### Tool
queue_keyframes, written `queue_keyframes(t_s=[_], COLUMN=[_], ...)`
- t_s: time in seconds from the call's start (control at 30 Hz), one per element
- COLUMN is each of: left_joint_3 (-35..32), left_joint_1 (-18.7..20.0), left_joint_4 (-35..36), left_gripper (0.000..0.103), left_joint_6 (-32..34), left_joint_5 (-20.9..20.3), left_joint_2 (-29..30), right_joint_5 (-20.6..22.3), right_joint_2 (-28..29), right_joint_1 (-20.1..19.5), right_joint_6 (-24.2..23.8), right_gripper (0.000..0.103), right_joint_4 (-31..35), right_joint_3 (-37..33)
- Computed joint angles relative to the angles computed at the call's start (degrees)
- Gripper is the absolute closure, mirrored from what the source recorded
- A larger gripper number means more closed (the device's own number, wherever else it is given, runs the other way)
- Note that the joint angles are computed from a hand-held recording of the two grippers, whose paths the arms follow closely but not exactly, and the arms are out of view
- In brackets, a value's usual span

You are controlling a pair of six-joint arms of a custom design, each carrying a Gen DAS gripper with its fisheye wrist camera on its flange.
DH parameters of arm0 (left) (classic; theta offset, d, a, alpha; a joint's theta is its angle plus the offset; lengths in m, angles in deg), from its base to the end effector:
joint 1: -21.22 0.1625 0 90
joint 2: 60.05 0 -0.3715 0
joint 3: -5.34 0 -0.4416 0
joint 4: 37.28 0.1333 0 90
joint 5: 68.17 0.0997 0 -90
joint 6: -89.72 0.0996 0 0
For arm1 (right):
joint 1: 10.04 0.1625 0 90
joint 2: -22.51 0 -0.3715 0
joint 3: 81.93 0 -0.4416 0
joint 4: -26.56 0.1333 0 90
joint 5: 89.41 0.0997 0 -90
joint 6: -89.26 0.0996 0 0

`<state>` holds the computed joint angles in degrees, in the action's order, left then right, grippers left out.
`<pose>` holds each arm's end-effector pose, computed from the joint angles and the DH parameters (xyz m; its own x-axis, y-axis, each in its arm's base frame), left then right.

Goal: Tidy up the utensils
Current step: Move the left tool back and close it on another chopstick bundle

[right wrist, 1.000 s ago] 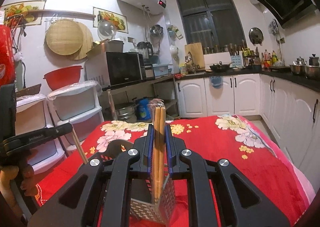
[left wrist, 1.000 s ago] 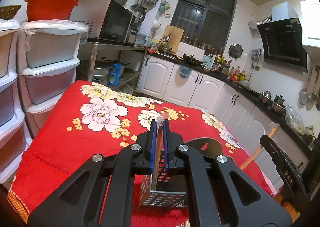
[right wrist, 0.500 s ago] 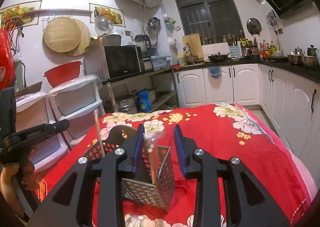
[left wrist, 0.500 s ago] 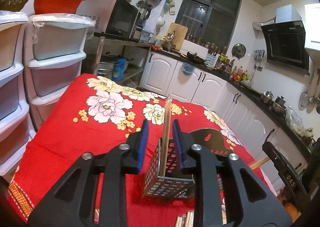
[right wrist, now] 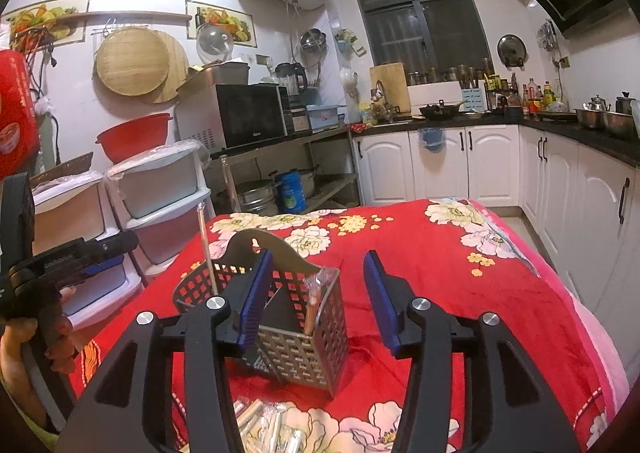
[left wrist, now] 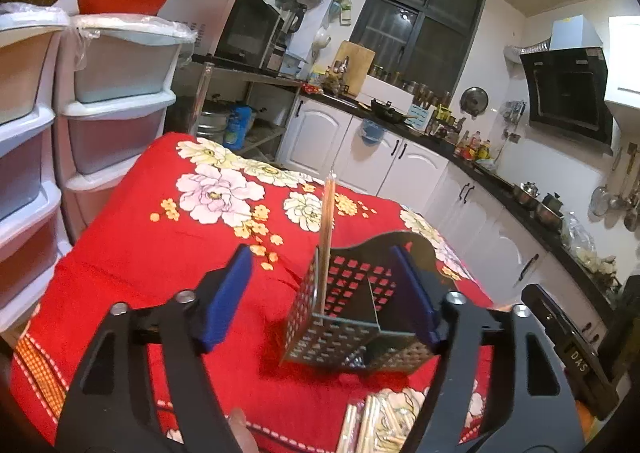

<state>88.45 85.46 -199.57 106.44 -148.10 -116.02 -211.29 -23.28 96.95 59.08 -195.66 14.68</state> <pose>-0.1862 -0.7326 0.2705 -0.8127 0.4856 -0.3221 0.5642 0.5173 -0.6435 0.2632 -0.5852 0.1724 -0.8120 0.1453 0.5653 -0.5227 0.2499 -0.8150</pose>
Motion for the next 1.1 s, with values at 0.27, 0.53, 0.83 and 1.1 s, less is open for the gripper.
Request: queue_keyframes(t_s=[0.27,0.53,0.83,1.1], left_joint_3=[3.3,7.1,9.7,11.3], left_joint_1=[0.1,0.0,0.9,1.8], left_joint_4=[1.0,0.2,1.2,2.4], left_gripper=[0.02,0.015,0.014,0.014], left_joint_6=[-0.5,-0.2,-1.6,-2.1], left_joint_5=[-0.6,-0.2,0.1,1.8], left_joint_2=[-2.5,-5.2,-7.6,-9.5], right_joint_5=[-0.9,-1.7,-2.3,-3.1], right_joint_2=[-1.5,-2.4,-2.6,-2.6], right_joint_1=[1.1,2.0,2.6,3.1], right_joint_6=[-1.9,-3.0,-3.2,-3.8], right_gripper=[0.045,0.045,0.045,0.045], right_joint_4=[-0.4,0.6,2.0,4.5], right_joint_3=[3.3,5.5,7.0,8.0])
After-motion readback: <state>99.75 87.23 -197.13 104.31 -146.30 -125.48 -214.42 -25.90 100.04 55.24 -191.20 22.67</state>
